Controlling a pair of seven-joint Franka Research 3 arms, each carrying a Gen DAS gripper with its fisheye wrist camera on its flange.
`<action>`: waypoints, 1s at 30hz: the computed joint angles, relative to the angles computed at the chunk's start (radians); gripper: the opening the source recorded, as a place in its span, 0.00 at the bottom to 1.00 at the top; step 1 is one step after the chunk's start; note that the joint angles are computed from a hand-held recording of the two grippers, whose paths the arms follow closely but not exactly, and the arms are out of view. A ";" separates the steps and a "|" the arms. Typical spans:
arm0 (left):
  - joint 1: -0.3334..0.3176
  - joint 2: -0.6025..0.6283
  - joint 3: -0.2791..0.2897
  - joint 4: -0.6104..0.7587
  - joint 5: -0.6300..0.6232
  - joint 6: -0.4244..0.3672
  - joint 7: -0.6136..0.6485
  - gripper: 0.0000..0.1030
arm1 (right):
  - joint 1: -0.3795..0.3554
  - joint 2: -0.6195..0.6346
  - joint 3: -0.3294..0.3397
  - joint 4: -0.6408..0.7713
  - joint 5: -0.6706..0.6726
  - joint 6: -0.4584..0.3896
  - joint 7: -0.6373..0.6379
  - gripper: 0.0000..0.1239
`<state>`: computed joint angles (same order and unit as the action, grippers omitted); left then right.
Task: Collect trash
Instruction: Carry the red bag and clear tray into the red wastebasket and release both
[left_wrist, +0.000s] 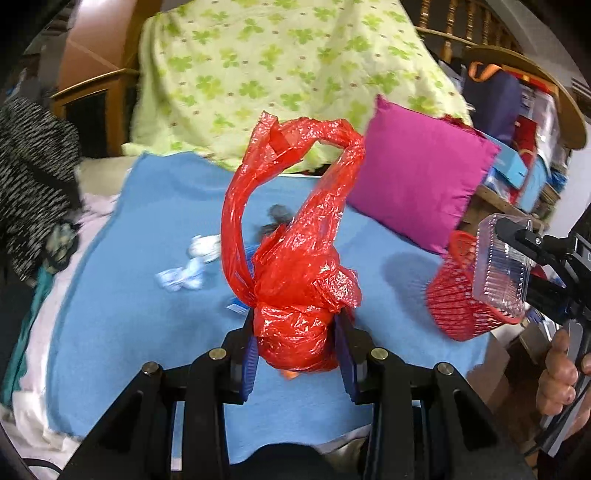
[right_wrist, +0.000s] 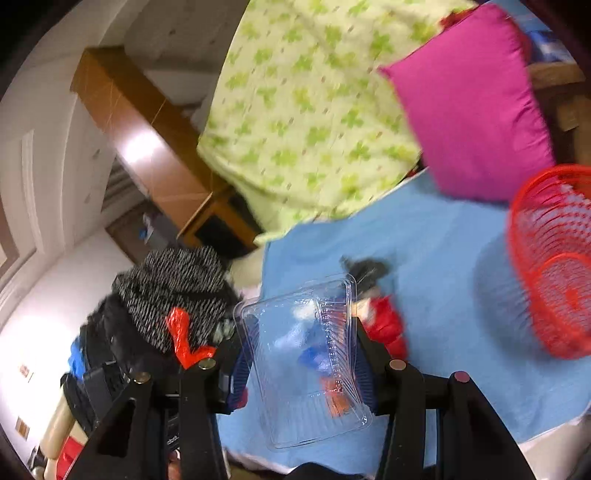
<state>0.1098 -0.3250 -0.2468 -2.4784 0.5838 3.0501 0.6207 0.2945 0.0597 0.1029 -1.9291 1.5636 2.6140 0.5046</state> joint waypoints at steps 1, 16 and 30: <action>-0.042 0.036 0.022 0.037 -0.028 -0.003 0.040 0.38 | -0.013 -0.013 -0.012 -0.010 0.019 0.011 -0.009 0.42; -0.294 0.643 -0.027 0.810 -0.487 -0.171 0.681 0.41 | -0.203 0.097 -0.108 0.089 -0.109 0.095 0.269 0.45; -0.476 0.835 0.102 1.093 -0.252 -0.393 0.571 0.60 | -0.309 0.191 -0.028 0.123 -0.204 0.150 0.334 0.59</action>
<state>-0.3657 0.5095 -0.1446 -1.3854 0.3319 2.6574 1.1912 -0.0141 0.2502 0.0749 -1.8056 1.3595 2.7641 0.8387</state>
